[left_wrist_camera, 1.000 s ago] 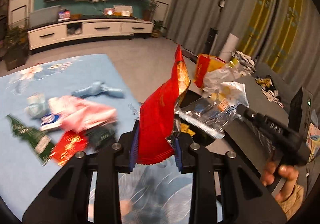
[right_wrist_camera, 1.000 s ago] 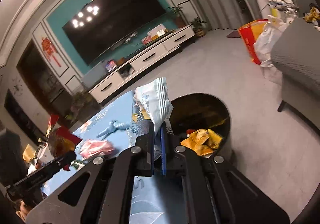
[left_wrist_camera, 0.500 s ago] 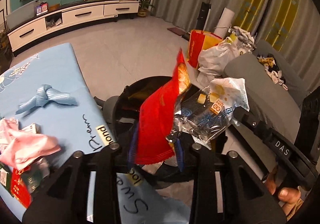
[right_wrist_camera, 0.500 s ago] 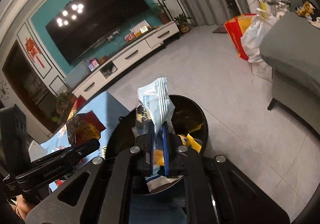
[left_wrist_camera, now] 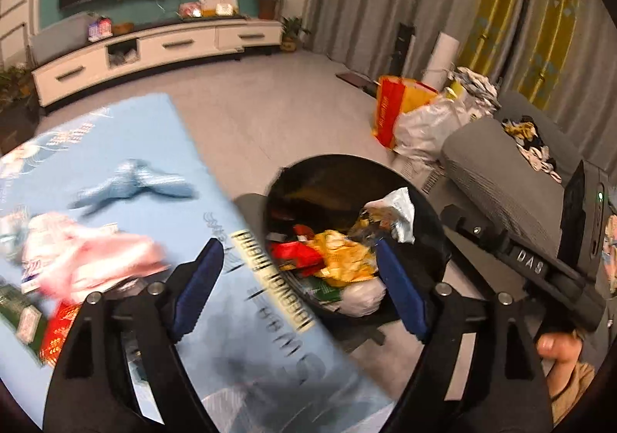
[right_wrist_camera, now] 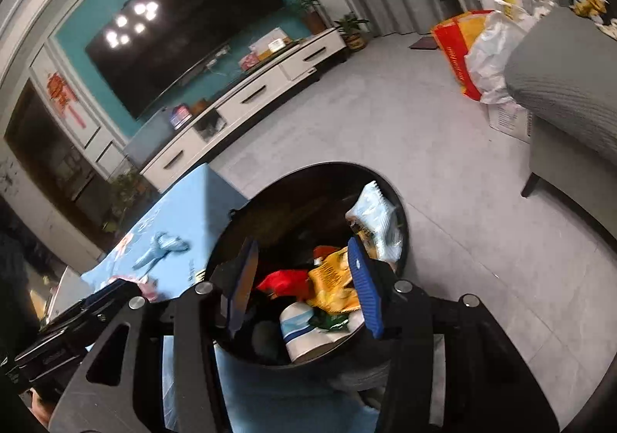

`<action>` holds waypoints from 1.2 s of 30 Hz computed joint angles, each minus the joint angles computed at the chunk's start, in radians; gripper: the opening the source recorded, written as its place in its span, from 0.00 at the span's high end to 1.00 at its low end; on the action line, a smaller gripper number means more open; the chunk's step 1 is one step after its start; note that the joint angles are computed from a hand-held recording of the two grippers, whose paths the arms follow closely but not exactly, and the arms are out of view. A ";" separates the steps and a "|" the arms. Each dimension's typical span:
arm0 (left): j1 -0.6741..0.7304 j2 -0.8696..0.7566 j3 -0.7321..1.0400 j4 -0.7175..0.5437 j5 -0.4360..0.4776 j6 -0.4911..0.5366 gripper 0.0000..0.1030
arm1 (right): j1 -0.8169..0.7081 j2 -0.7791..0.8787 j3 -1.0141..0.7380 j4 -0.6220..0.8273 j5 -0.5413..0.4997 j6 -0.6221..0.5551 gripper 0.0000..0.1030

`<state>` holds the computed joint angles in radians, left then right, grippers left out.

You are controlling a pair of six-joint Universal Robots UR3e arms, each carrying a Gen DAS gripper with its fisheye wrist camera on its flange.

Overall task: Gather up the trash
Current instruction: 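Carry the red packet and clear wrapper over the black bin and release them, then grasp the green wrapper with the left tool while the right tool grasps the pink bag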

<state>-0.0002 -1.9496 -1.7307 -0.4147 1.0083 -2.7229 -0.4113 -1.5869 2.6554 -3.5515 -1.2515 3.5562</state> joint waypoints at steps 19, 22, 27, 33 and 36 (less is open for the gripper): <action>0.690 0.169 -0.237 -0.128 -0.062 0.031 0.19 | 0.570 0.293 -0.701 0.432 -0.146 -0.173 0.38; 0.689 0.122 -0.196 -0.121 -0.066 0.013 0.19 | 0.612 0.408 -0.897 0.532 -0.160 -0.204 0.38; 0.613 0.009 -0.064 -0.092 -0.044 -0.078 0.19 | 0.647 0.570 -1.180 0.685 -0.181 -0.259 0.38; 0.472 -0.152 0.149 -0.056 0.065 -0.194 0.20 | 0.649 0.759 -1.509 0.868 -0.151 -0.315 0.38; 0.435 -0.207 0.220 -0.069 0.113 -0.222 0.26 | 0.643 0.837 -1.635 0.960 -0.118 -0.334 0.38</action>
<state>0.4346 -2.1565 -1.5108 -0.4836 1.1208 -2.9448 0.2313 -0.7498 1.0203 -2.5920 -1.3697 3.2223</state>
